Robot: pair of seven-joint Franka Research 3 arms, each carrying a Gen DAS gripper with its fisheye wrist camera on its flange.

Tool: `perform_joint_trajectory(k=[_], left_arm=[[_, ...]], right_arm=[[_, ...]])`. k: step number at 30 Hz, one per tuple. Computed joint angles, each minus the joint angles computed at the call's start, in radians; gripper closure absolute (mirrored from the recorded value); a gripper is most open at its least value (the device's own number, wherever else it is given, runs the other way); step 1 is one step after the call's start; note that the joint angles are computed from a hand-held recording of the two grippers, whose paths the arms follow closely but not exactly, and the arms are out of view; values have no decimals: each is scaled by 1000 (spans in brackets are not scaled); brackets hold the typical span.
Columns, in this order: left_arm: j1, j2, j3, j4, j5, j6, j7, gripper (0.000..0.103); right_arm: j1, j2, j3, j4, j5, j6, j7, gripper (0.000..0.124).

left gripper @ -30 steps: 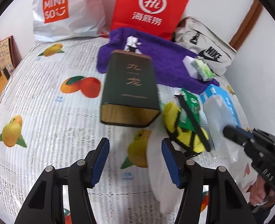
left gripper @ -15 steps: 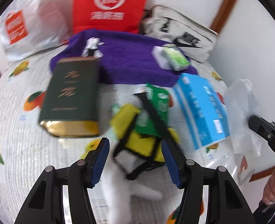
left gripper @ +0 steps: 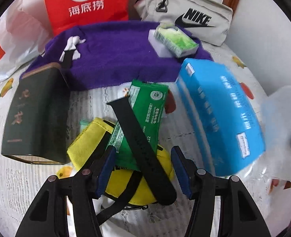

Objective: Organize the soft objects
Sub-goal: 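Grasp the black watch strap with the left gripper while the right gripper holds the mesh bag, then carry the black strap and mesh bag in both grippers to the purple towel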

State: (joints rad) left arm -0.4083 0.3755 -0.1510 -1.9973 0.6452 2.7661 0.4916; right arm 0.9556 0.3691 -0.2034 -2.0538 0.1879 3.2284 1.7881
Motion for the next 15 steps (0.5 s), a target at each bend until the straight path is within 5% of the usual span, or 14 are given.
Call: perform_joint_trajectory(k=[5,15], left_arm=[[22,-12,-20,-28,-32,61,63,76],[37,-68,-32,-103,-85,77,103,75]], right_arm=[[-37,-2,34,-7,9,6,-9,121],[-103,-1,115,-5,44,13,-67,121]])
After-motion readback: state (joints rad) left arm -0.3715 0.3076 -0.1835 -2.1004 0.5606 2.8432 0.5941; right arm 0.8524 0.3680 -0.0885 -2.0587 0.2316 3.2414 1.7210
